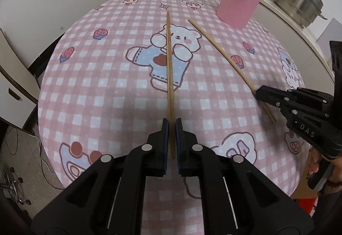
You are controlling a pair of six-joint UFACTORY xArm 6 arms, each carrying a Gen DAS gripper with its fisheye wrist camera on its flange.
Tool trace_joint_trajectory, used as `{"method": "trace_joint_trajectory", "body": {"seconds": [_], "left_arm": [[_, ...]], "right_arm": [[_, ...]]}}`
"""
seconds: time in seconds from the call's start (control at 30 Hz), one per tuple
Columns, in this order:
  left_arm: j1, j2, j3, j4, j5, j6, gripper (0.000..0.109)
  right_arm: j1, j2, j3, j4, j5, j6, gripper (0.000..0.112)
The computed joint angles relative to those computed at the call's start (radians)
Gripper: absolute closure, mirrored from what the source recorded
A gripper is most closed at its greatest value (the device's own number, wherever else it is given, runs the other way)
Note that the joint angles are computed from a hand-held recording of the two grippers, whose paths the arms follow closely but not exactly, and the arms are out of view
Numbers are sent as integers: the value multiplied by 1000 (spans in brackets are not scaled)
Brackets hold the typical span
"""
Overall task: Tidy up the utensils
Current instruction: 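Grasp the last chopstick with the right tool while the left tool holds its chopstick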
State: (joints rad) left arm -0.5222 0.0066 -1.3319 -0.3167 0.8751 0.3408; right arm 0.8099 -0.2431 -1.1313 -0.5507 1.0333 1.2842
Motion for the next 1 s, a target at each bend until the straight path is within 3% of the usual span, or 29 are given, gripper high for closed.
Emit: {"method": "trace_joint_trajectory", "body": {"seconds": [0.1, 0.4, 0.87, 1.0], "left_arm": [[-4, 12, -18, 6, -4, -15, 101], [-15, 189, -251, 30, 30, -80, 101], [-43, 621, -869, 118, 216, -164, 101], [-49, 773, -1125, 134, 320, -189, 101]], "right_arm": [[-7, -3, 2, -31, -14, 18, 90], [-90, 72, -70, -50, -56, -56, 89], [-224, 227, -196, 55, -121, -264, 89], [-247, 245, -217, 69, -125, -297, 89]]}}
